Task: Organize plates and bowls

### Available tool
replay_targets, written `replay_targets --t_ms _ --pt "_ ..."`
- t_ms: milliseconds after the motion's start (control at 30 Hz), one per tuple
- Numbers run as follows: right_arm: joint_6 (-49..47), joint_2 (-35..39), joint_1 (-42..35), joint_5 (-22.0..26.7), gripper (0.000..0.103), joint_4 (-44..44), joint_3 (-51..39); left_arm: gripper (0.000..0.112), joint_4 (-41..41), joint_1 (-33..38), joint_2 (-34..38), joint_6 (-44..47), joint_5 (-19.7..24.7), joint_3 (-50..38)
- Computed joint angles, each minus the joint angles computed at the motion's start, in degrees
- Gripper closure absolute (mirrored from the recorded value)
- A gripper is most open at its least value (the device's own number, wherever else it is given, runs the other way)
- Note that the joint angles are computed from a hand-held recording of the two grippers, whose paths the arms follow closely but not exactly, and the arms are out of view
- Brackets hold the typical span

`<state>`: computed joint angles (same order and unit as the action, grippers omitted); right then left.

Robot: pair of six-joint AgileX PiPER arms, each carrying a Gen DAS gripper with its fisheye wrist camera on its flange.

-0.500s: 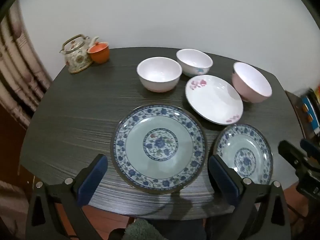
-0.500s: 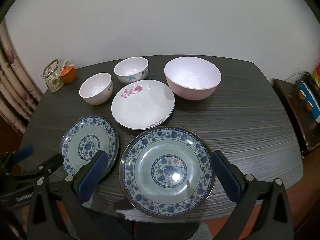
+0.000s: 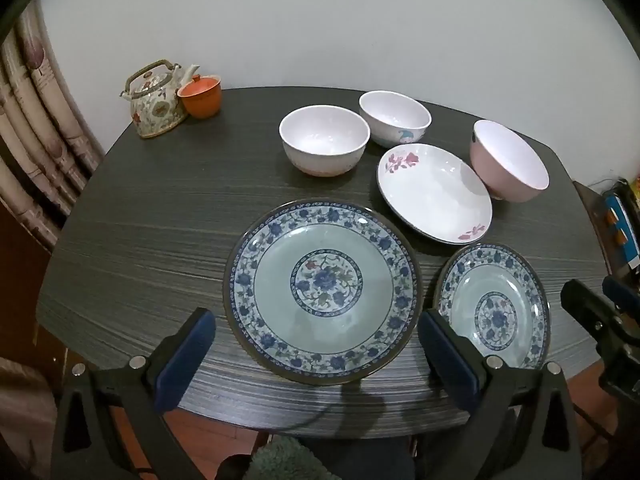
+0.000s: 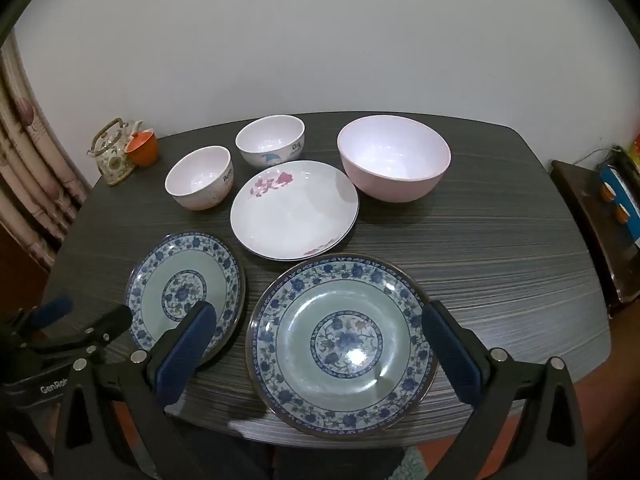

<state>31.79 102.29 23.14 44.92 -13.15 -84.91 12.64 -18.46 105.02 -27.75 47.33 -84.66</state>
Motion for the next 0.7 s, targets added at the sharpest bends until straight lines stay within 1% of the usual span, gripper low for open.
replay_targets --t_ms 500,700 --pt "-0.4 0.0 0.0 -0.3 0.002 0.7 0.2 0.009 -1.0 0.0 0.6 1.4 0.2 -0.2" --pt "-0.8 0.6 0.7 0.6 0.002 0.8 -1.0 0.009 -1.0 -0.1 0.8 1.2 0.7 -0.5"
